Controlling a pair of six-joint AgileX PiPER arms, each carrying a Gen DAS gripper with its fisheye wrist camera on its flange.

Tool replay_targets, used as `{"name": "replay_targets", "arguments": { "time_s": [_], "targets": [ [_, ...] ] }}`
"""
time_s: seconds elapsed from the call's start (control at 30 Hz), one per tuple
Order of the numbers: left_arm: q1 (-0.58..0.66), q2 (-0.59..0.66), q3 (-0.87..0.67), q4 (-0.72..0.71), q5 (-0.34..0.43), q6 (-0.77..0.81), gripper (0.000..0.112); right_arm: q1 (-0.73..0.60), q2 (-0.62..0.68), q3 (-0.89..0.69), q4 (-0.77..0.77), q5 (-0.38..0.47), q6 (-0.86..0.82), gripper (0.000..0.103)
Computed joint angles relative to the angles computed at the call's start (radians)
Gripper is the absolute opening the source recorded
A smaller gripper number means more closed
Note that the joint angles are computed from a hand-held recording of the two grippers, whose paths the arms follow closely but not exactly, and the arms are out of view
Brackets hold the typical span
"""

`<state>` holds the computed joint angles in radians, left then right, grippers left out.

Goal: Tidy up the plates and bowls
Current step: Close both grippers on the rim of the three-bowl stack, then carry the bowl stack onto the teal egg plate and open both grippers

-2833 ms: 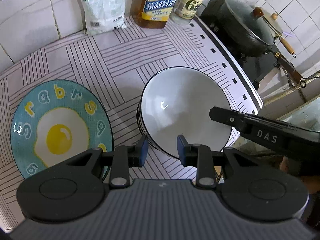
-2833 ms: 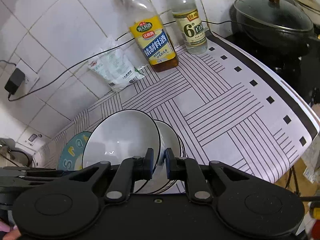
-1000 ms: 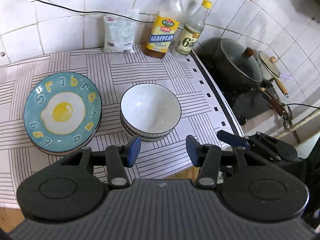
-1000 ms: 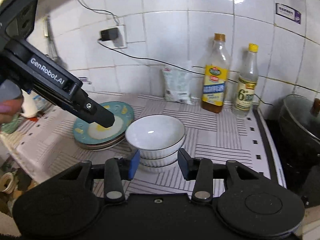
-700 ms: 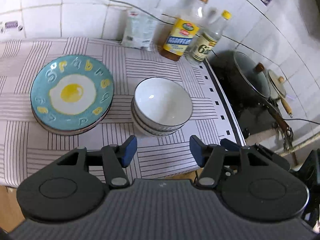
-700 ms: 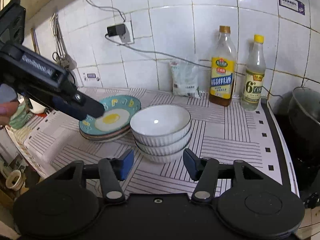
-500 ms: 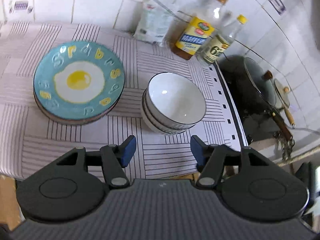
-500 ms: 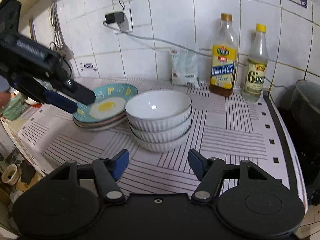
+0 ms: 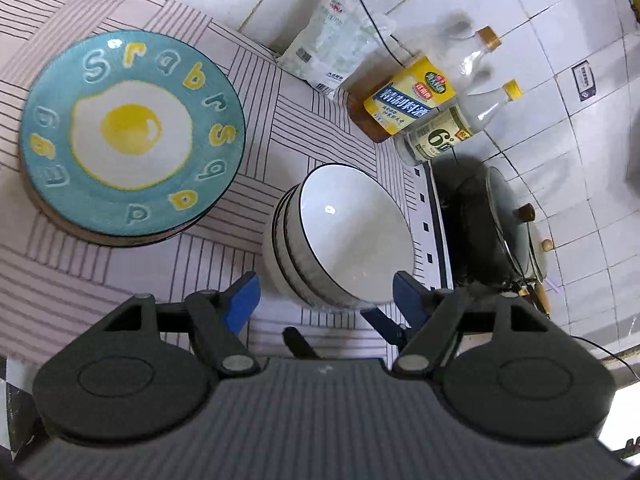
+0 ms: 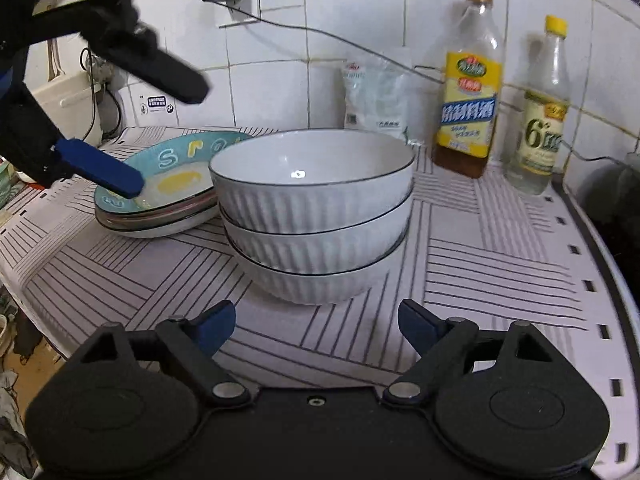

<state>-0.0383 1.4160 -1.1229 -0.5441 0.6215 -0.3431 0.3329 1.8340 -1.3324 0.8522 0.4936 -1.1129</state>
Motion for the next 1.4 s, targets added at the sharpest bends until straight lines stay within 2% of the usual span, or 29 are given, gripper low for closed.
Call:
{"name": "replay_targets", "arguments": {
  "time_s": [0.13, 0.17, 0.27, 0.37, 0.43, 0.53, 0.63, 0.67, 0.73, 0.8, 0.87, 0.97, 1.07, 1.23, 1.4],
  "targets": [
    [0.004, 0.099, -0.032, -0.022, -0.027, 0.039, 0.073, 0.024, 0.048, -0.026, 0.071, -0.047, -0.098, 0.092],
    [-0.001, 0.126, -0.048, 0.004, -0.028, 0.005, 0.073, 0.035, 0.057, -0.03, 0.079, -0.077, -0.105, 0.092],
    [0.0, 0.182, -0.076, -0.009, -0.029, -0.013, 0.071, 0.028, 0.097, -0.079, 0.075, -0.038, -0.07, 0.096],
    [-0.019, 0.212, -0.098, 0.048, -0.051, -0.037, 0.068, 0.027, 0.113, -0.097, 0.071, -0.024, -0.046, 0.096],
    [-0.008, 0.231, -0.105, -0.016, -0.045, 0.023, 0.058, 0.029, 0.116, -0.098, 0.074, -0.024, -0.045, 0.096],
    [-0.007, 0.249, -0.115, -0.041, -0.04, 0.058, 0.049, 0.026, 0.142, -0.131, 0.062, 0.003, -0.021, 0.096],
    [-0.036, 0.262, -0.103, 0.032, -0.077, -0.007, 0.047, 0.034, 0.16, -0.151, 0.054, 0.001, 0.003, 0.097],
    [-0.047, 0.254, -0.075, 0.025, -0.119, -0.022, 0.047, 0.045, 0.156, -0.146, 0.033, -0.019, 0.039, 0.097],
    [-0.075, 0.243, -0.055, 0.099, -0.168, -0.079, 0.046, 0.065, 0.144, -0.122, 0.019, -0.063, 0.083, 0.097],
    [-0.089, 0.237, -0.046, 0.143, -0.191, -0.109, 0.046, 0.067, 0.141, -0.098, 0.084, -0.092, 0.023, 0.097],
    [-0.085, 0.227, -0.023, 0.107, -0.214, -0.064, 0.045, 0.069, 0.135, -0.079, 0.13, -0.11, -0.03, 0.097],
    [-0.075, 0.224, -0.021, 0.077, -0.206, -0.017, 0.044, 0.069, 0.128, -0.057, 0.177, -0.122, -0.087, 0.096],
    [-0.087, 0.211, -0.015, 0.12, -0.209, -0.035, 0.044, 0.07, 0.123, -0.056, 0.166, -0.121, -0.084, 0.096],
    [-0.089, 0.188, 0.018, 0.077, -0.217, 0.031, 0.044, 0.074, 0.094, 0.013, 0.3, -0.163, -0.25, 0.096],
    [-0.115, 0.158, 0.01, 0.179, -0.195, -0.044, 0.044, 0.079, 0.063, 0.049, 0.392, -0.177, -0.354, 0.096]
  ]
}}
